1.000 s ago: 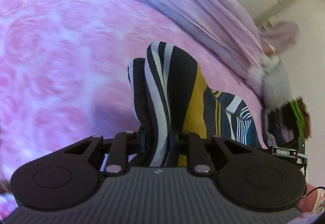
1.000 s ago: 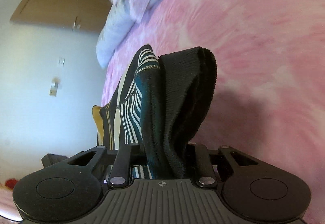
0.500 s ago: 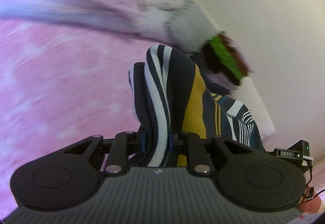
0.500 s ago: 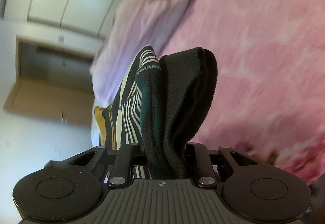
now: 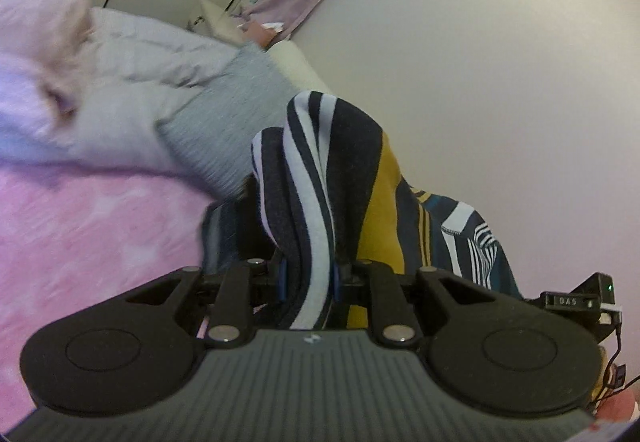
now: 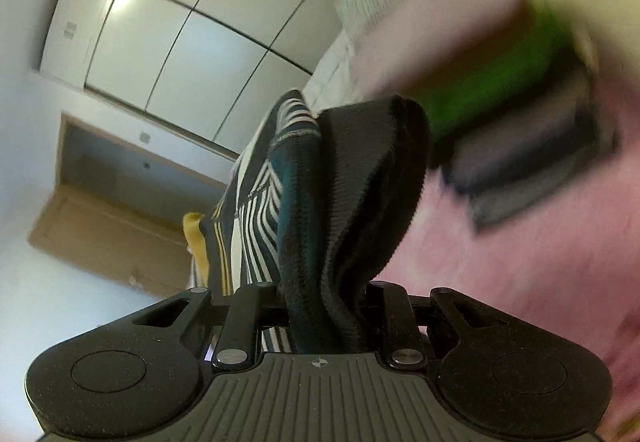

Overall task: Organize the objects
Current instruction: 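Carry the sweater with both grippers to the clothes stack by the pillows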

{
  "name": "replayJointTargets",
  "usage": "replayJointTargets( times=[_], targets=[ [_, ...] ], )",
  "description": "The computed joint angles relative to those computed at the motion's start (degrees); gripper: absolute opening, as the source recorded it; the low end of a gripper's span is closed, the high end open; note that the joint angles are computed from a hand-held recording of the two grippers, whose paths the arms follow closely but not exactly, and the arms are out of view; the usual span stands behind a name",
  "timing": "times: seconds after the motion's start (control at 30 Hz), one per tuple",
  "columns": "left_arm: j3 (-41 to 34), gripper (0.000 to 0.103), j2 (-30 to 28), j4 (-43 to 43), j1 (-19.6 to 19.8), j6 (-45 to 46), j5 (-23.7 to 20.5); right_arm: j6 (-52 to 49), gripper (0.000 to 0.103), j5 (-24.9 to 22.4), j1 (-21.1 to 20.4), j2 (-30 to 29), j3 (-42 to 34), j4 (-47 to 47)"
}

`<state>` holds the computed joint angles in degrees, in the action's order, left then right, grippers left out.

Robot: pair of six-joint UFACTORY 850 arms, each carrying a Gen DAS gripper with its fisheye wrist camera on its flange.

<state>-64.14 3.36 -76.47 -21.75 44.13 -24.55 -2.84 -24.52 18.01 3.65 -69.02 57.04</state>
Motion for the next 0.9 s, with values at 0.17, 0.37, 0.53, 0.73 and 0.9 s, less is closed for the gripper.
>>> replayJointTargets(
  times=[0.17, 0.37, 0.53, 0.73, 0.9],
  targets=[
    [-23.77, 0.016, -16.93, 13.82, -6.68, -18.07, 4.64, -7.43, 0.019, -10.64, -12.24, -10.29, -15.2, 3.7],
    [-54.25, 0.016, -35.96, 38.94, -8.2, -44.59, -0.43, -7.55, 0.019, -17.87, -18.89, -23.95, -34.7, 4.48],
    [-70.85, 0.016, -46.82, 50.57, -8.31, -56.94, -6.97, -3.51, 0.019, -23.36, -21.3, -34.44, -46.53, 2.84],
    [-84.7, 0.016, -58.87, 55.43, -7.22, -64.0, -15.77, 1.51, 0.021, -28.65, -22.96, -45.69, -55.14, -0.63],
    [-71.18, 0.023, -55.7, 51.35, -6.16, -61.42, -10.19, 2.51, 0.043, -19.84, -20.52, -44.99, -49.27, -11.61]
  ],
)
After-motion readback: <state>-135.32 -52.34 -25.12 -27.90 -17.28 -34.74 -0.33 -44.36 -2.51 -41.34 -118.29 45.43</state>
